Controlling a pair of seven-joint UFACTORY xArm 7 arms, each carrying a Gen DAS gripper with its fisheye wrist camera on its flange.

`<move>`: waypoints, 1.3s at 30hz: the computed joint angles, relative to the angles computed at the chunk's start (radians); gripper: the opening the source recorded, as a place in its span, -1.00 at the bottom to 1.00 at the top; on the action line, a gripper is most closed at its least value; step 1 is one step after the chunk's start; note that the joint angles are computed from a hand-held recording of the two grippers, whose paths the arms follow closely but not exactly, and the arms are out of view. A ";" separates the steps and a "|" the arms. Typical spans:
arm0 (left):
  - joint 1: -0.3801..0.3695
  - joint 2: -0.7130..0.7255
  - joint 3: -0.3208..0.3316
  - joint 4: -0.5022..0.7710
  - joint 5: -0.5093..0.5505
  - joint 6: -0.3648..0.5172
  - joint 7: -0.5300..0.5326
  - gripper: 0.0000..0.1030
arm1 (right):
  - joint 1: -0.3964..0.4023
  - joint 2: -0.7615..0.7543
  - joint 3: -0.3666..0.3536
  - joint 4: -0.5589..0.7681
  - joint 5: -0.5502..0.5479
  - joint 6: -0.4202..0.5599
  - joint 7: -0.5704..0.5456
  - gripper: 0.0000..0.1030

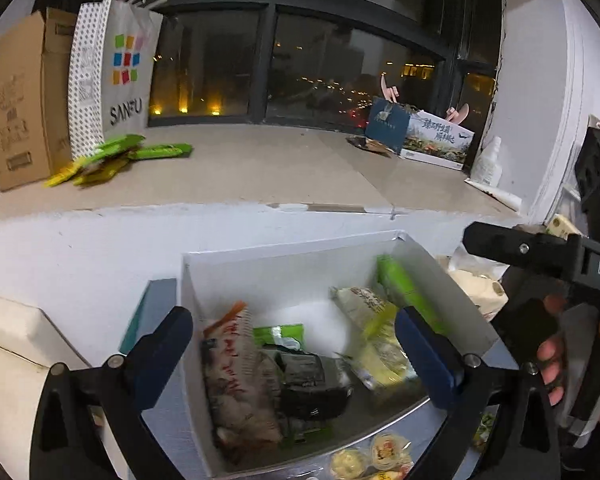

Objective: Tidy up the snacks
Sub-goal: 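Drop both bags into the white box by opening both tools, then move the right tool toward the small green pea snack pack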

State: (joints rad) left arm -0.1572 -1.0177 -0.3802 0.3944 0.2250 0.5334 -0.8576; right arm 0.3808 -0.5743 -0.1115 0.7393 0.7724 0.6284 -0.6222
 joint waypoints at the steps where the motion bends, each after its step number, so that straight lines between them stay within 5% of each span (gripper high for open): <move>1: -0.005 -0.011 0.001 -0.002 -0.003 0.005 -0.002 1.00 | -0.008 -0.008 0.008 -0.005 -0.013 -0.004 0.006 1.00; 13: -0.086 -0.243 -0.077 0.045 -0.016 0.209 -0.019 1.00 | 0.074 -0.251 -0.015 -0.137 0.003 -0.093 -0.024 1.00; 20: -0.220 -0.420 -0.211 0.091 -0.086 0.425 -0.061 1.00 | 0.040 -0.572 -0.032 -0.267 -0.139 0.046 0.008 1.00; 28: -0.347 -0.558 -0.384 0.135 -0.229 0.634 -0.219 1.00 | -0.104 -1.051 -0.083 -0.401 -0.349 0.332 0.074 1.00; 39: -0.436 -0.552 -0.517 0.184 -0.329 0.766 -0.356 1.00 | -0.368 -1.470 -0.336 -0.443 -0.590 0.794 0.087 1.00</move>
